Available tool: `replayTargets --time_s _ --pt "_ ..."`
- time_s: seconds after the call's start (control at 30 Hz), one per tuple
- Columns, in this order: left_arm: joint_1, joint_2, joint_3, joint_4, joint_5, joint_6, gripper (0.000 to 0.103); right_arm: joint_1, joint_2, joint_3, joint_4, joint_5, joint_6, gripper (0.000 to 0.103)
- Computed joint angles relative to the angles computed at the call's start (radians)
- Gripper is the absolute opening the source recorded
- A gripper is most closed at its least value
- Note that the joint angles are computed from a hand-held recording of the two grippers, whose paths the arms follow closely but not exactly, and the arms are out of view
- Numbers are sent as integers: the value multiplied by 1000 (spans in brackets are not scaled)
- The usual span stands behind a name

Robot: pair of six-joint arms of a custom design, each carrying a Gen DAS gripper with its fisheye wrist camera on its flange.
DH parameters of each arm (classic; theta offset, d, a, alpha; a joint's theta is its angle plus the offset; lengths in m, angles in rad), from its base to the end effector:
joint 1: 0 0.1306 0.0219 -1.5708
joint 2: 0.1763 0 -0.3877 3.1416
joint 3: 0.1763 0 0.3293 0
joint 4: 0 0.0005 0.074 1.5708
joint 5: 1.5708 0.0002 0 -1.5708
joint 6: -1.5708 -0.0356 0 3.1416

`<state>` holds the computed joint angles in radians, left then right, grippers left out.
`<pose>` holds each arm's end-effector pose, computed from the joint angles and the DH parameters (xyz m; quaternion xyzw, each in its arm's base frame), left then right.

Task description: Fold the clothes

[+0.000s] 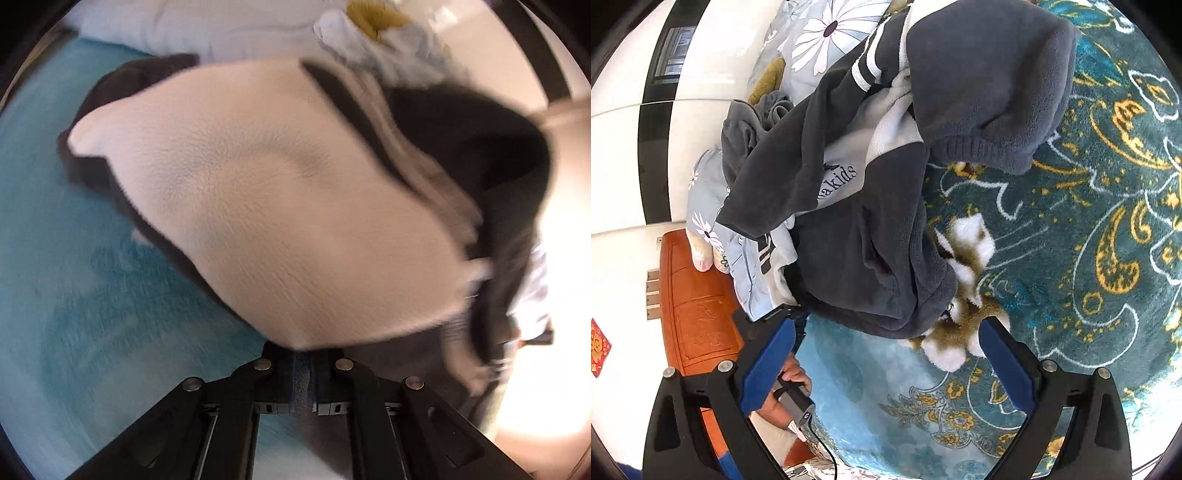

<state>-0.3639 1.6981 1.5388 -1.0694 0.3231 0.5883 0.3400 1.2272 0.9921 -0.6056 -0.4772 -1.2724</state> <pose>0.4620 -0.1886 0.3468 -0.0817 0.9695 -0.2179 0.0767 0.3227 0.1310 0.3573 0.3326 0.8487 0.4032 0.0808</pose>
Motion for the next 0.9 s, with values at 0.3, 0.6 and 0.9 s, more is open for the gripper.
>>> replayTargets --time_s 0.3,0.6,0.9 --pt "1 -227 13 -163 102 -33 5 13 -23 29 13 -12 -16 100" --pt "16 -381 7 -464 77 -116 5 -10 -84 22 -26 -52 5 100" --pt "-27 -354 -35 -536 57 -124 9 -13 -125 -30 -40 -76 -23 100"
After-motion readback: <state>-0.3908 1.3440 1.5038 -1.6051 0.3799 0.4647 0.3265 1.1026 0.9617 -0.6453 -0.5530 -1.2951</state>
